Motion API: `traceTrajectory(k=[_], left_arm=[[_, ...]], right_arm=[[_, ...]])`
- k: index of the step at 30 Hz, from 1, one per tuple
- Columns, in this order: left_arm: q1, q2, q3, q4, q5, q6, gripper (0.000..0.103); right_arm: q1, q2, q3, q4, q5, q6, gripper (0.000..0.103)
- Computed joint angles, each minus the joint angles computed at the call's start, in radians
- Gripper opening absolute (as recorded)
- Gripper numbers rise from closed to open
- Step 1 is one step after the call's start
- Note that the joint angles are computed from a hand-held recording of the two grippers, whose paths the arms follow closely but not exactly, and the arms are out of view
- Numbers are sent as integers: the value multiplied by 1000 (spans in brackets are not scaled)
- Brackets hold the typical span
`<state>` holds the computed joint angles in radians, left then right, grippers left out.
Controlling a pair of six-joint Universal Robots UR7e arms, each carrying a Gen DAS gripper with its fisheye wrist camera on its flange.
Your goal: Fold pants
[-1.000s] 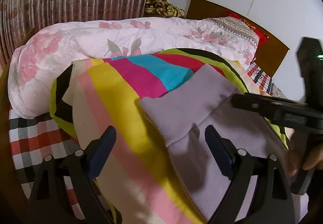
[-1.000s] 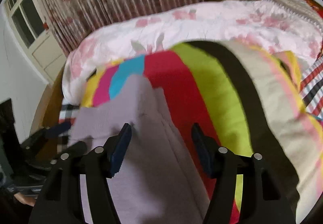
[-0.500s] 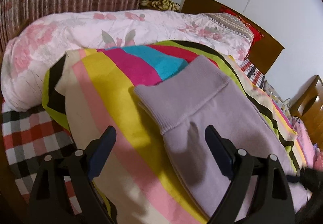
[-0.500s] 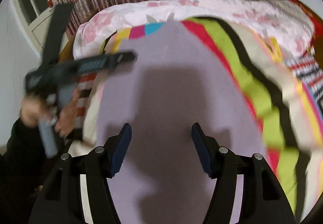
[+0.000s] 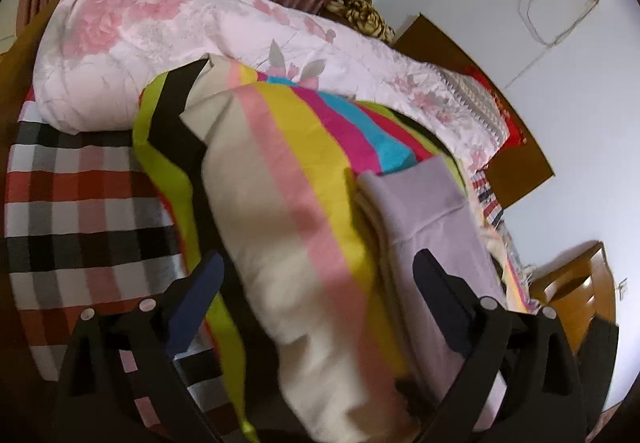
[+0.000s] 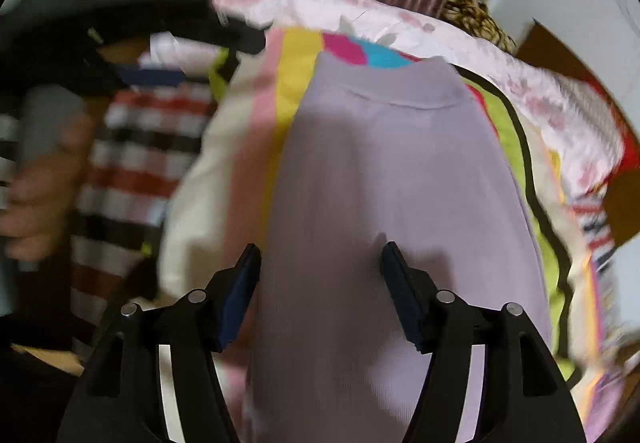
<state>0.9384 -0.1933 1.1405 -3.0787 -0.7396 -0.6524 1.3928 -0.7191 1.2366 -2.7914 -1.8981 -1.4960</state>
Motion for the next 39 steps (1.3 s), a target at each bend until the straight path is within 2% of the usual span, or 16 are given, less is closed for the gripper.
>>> traceTrajectory(k=[2, 3, 6, 9, 13, 16, 17, 18, 19, 24, 28, 30, 31, 33, 36, 39], left_arm=[[3, -7, 9, 16, -25, -14, 96], [10, -11, 14, 12, -68, -11, 96], [41, 0, -2, -53, -245, 22, 96], [75, 42, -77, -64, -422, 34, 96], [103, 136, -280, 47, -483, 55, 96], [117, 217, -463, 121, -478, 120, 94], [122, 243, -522, 142, -479, 149, 75], [124, 254, -552, 179, -474, 150, 67], [129, 260, -569, 201, -472, 138, 61], [148, 245, -512, 109, -529, 179, 52], [153, 251, -512, 84, -525, 201, 41], [156, 246, -504, 79, -528, 186, 32], [158, 242, -496, 69, -534, 181, 21], [164, 231, -478, 51, -556, 168, 15], [137, 222, -480, 75, -479, 199, 11], [84, 209, -474, 31, -409, 254, 10]], right_arm=[[-6, 8, 31, -104, 20, -92, 59], [-10, 7, 26, -103, 40, -81, 42], [-25, -20, -19, 28, 117, 87, 14], [-57, -21, -158, 313, 237, 327, 14], [-61, 4, -237, 428, 250, 385, 14], [-53, 1, -235, 445, 231, 389, 28], [-50, -12, -234, 471, 220, 407, 52], [-52, -31, -212, 462, 221, 414, 79], [-63, -85, -148, 414, 248, 410, 84], [-162, -290, 32, 342, 288, 480, 84], [-194, -306, 52, 272, 231, 552, 79], [-193, -301, 66, 236, 265, 567, 79], [-185, -288, 67, 223, 260, 567, 79], [-166, -255, 71, 193, 228, 529, 79], [-149, -223, 138, 50, 132, 386, 83], [-153, -229, 130, 60, 124, 397, 83]])
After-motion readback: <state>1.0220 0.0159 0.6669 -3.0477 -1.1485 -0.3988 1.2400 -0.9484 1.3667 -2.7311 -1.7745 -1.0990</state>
